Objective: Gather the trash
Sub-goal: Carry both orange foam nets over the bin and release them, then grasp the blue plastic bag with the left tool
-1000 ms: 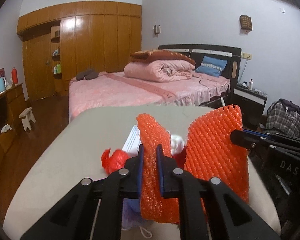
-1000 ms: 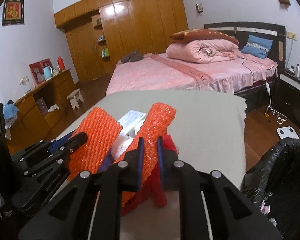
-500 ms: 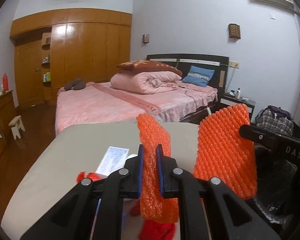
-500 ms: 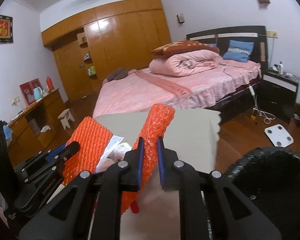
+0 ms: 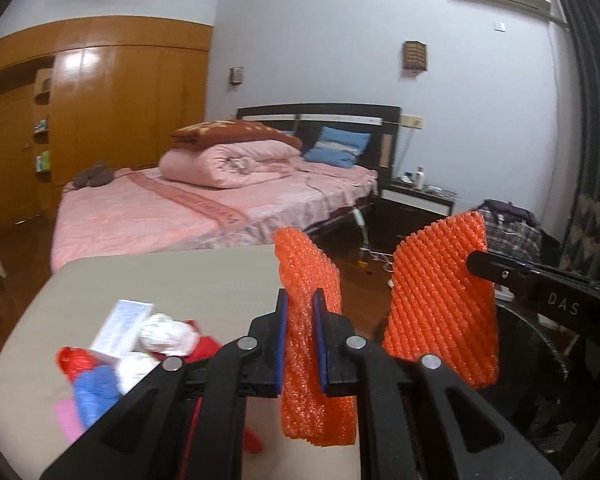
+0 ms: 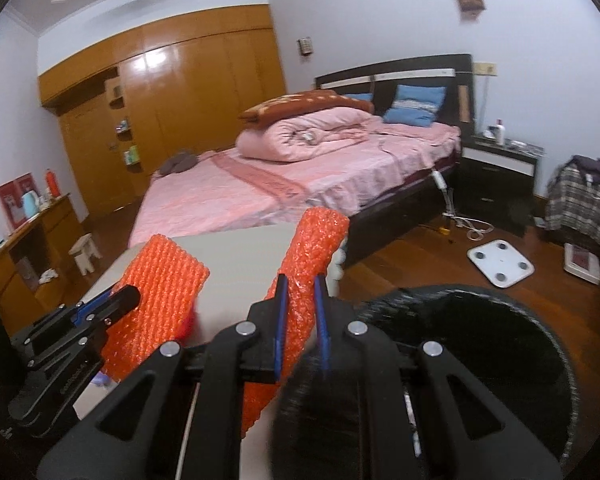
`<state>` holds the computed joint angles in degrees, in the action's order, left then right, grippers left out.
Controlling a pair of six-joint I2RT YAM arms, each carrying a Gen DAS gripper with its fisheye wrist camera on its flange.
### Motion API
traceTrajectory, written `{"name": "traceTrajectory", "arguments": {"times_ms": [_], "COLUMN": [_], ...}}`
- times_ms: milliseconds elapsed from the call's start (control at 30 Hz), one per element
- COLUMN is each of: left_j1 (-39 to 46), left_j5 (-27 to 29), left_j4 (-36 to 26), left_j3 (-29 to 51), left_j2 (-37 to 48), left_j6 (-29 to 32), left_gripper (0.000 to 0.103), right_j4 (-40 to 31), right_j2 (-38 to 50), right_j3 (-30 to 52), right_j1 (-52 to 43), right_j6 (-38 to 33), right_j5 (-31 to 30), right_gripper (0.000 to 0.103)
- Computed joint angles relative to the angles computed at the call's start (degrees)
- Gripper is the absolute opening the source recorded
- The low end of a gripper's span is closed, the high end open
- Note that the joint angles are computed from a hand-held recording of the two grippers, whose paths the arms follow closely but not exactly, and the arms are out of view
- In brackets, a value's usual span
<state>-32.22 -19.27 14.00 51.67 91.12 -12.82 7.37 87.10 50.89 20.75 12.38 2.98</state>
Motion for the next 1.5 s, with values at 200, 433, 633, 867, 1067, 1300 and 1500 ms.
{"name": "traceTrajectory", "arguments": {"times_ms": [200,433,633,867,1067,1300,1500], "left_j1": [-3.8,-7.44,-9.84,-11.76,-10.84,-5.03,3.23], "left_j5": [1.12,3.03,5.48,7.32,2.93,-3.12,-6.83], "left_j4": [-0.4,-1.68,-4.06,-5.9,-3.42,-0.54,-0.6], "left_j3": [5.85,14.35,21.97,27.96,22.73,8.98,-2.8], "left_j2": [5.68,13.55,20.18,25.72,22.65,11.59,1.06], "left_j6": [-0.54,-0.52,-1.06,-1.37,-1.14,0.7,-0.14], "left_gripper": [0.012,0.012,0.012,0.044,0.06,0.067,0.067], "right_j4": [0.04,0.13,-0.01,-0.59,2.16,4.17,4.65], "right_j2": [-3.45,-6.82,-8.17,-8.15,-8.85,-4.4,4.0], "right_j3": [-4.5,-8.73,-11.42,-13.16,-15.06,-10.97,-2.92], "right_j1": [-6.32,-12.69,-17.24,-20.69,-18.18,-6.72,5.29], "right_j6": [-1.25,-2.88,-3.93,-4.43,-1.75,0.77,3.11], "right_j5": [-0.38,-0.58,-0.73,0.88,5.66,7.4,7.75], "right_gripper": [0.012,0.012,0.012,0.032,0.089,0.094,0.094]}}
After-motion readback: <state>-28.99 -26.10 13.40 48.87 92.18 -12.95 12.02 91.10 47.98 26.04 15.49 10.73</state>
